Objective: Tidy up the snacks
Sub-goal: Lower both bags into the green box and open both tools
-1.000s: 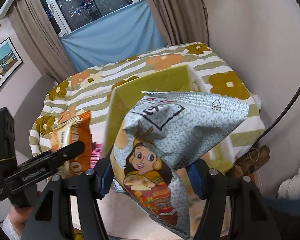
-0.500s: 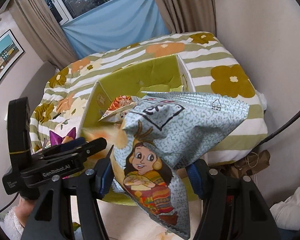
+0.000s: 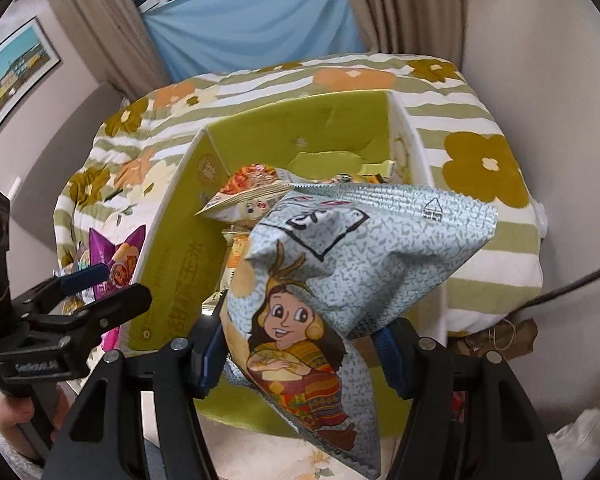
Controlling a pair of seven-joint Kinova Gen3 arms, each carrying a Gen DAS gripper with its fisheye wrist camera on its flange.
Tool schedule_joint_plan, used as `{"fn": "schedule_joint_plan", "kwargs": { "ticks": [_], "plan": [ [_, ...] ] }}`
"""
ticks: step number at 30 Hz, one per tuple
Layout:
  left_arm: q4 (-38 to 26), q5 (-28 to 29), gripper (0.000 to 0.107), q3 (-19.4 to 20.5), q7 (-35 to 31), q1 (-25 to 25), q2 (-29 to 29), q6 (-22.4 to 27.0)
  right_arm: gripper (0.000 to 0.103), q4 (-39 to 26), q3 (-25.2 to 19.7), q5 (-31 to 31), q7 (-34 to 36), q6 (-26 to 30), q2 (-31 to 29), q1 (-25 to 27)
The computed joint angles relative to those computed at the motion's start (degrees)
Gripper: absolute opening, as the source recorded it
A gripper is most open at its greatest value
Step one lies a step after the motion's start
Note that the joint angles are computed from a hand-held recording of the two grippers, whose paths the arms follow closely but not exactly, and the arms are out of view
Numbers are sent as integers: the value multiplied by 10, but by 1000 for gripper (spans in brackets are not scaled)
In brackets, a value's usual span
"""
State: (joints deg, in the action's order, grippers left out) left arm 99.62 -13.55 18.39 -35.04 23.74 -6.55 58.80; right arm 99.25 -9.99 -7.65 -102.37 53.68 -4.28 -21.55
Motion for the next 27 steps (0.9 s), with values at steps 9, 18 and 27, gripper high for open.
{"fn": "schedule_joint_plan", "kwargs": {
  "ticks": [9,18,27],
  "plan": [
    [7,-3,102,7,14,-9,-18,26,91,3,-5,4,2,-12,16,-9],
    [23,11,102,17,32,-7,-23,8,102,43,-8,11,-17,-26,-18,-7],
    [10,-32,102,57,95,4,-36,26,102,60,-3,1,2,-24,-58,1]
  ]
}}
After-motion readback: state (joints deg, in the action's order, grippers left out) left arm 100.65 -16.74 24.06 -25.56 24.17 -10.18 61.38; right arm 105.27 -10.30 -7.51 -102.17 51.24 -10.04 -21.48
